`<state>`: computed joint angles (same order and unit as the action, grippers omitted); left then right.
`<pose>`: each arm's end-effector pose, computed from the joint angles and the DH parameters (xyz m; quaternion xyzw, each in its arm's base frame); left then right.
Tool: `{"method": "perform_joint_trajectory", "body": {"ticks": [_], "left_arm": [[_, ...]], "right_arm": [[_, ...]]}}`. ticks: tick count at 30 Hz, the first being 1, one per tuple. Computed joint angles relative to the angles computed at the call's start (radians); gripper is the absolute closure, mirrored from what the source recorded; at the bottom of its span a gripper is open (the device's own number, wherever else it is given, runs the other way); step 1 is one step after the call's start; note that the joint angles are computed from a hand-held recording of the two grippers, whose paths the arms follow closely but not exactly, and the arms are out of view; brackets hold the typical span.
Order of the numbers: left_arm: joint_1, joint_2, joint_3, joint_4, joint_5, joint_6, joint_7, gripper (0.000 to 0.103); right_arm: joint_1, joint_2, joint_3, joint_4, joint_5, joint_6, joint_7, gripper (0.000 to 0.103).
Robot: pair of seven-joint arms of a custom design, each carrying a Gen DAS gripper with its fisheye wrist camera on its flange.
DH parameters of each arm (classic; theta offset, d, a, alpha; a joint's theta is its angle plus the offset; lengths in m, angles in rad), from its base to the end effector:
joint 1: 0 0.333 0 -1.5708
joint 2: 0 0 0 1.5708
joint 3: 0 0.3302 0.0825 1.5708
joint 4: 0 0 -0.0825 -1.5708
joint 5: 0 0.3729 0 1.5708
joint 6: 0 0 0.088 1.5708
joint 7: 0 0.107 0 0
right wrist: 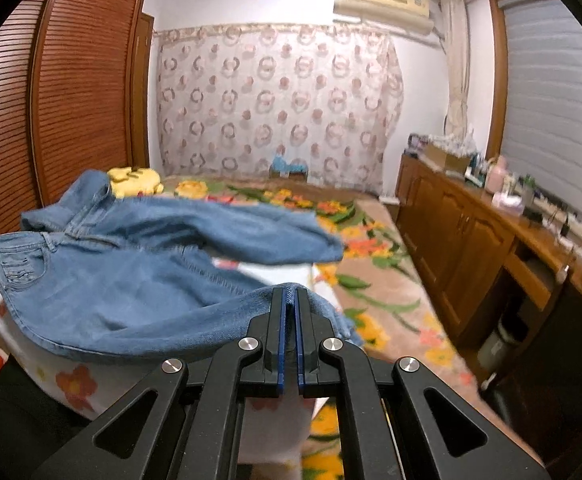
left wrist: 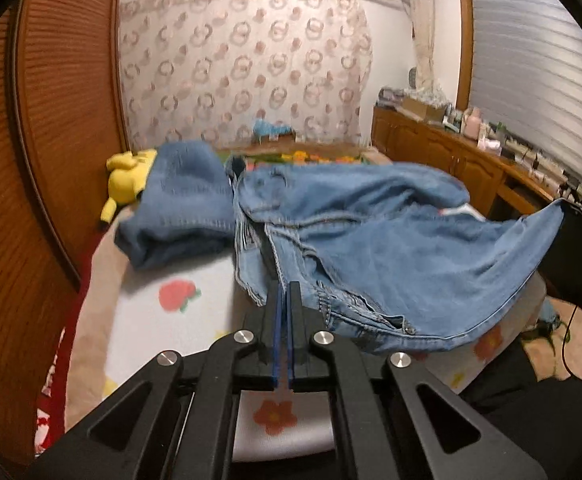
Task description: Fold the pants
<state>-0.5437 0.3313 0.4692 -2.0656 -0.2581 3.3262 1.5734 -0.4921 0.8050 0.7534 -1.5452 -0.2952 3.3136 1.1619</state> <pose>0.6302 -0.0479 0.4285 -0.6560 0.5922 -0.3271 0.3345 0.7471 0.0446 0.4275 -0.7067 0.4251 -0.3472 0.4465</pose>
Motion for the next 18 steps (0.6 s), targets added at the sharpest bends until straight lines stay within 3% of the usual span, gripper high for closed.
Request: {"method": "perform_joint_trajectory", "body": {"ticks": [4, 14, 18], "left_arm": [[-0.074, -0.019, 0.07, 0.004, -0.024, 0.013, 0.03, 0.101], [-0.22, -0.089, 0.174, -0.029, -0.199, 0.103, 0.198, 0.101], [-0.199, -0.119, 0.138, -0.031, -0.238, 0.126, 0.255, 0.101]], "right_arm": [[-0.031, -0.009, 0.034, -0.014, -0.028, 0.035, 0.014, 0.1], [-0.043, -0.065, -0.009, -0.082, -0.141, 0.167, 0.132, 0.1], [-0.022, -0.086, -0.056, -0.111, -0.166, 0.234, 0.174, 0.1]]}}
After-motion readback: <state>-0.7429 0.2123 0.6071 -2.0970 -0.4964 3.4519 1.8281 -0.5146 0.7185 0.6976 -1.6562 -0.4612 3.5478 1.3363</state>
